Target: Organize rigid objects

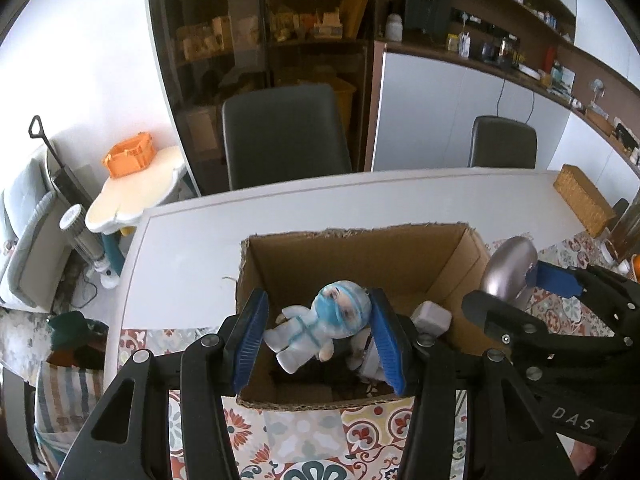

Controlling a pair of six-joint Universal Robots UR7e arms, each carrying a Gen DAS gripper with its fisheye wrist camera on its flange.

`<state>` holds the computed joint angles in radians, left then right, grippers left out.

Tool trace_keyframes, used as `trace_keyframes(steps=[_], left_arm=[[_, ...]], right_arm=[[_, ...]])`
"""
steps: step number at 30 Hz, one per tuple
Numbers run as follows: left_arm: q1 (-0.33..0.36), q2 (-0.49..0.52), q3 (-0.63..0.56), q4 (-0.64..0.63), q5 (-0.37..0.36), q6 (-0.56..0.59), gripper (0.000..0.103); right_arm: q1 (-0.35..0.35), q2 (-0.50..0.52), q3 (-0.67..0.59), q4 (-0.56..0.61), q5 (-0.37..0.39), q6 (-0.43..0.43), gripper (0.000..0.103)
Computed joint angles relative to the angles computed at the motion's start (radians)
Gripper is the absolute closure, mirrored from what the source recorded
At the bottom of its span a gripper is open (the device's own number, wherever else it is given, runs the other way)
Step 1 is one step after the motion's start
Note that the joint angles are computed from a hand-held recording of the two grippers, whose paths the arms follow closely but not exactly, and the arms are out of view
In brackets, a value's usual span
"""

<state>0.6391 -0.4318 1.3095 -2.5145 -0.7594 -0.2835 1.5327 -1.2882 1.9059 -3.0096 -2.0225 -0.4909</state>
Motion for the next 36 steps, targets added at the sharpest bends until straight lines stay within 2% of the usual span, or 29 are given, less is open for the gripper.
trace_keyframes(steps=[5,7,9,14,19,21,23,29,36], left_arm=[[0.005,0.01,-0.012,0.025,0.012,-0.009,0.051],[0.005,0.01,-0.011,0.032,0.031,-0.021,0.047],[0.002,0.008,-0.006,0.049,0.064,-0.048,0.034],[-0.006,-0.017,0.035,0.077,0.158,-0.127,0.019],[-0.001,-0.045,0.07,0.081,0.191,-0.184,0.013],[-0.002,-0.056,0.084,0.082,0.196,-0.199,0.013],[-0.008,-0.067,0.103,0.072,0.204,-0.207,0.01],[-0.042,-0.102,0.173,0.002,0.252,-0.198,0.0],[-0.107,-0.163,0.278,-0.062,0.297,-0.216,0.0]], right_arm=[[-0.008,0.016,-0.017,0.025,-0.012,0.01,0.038],[-0.009,0.019,-0.019,0.03,-0.018,0.015,0.038],[-0.009,0.02,-0.022,0.034,-0.02,0.016,0.038],[-0.001,0.029,-0.034,0.042,-0.025,0.02,0.038],[0.015,0.048,-0.044,0.032,-0.054,0.022,0.038],[0.024,0.052,-0.042,0.02,-0.068,0.02,0.033],[0.034,0.052,-0.031,-0.014,-0.08,0.009,0.02],[0.058,0.026,0.008,-0.054,-0.107,-0.001,0.016],[0.094,-0.053,0.105,-0.153,-0.144,-0.003,0.006]])
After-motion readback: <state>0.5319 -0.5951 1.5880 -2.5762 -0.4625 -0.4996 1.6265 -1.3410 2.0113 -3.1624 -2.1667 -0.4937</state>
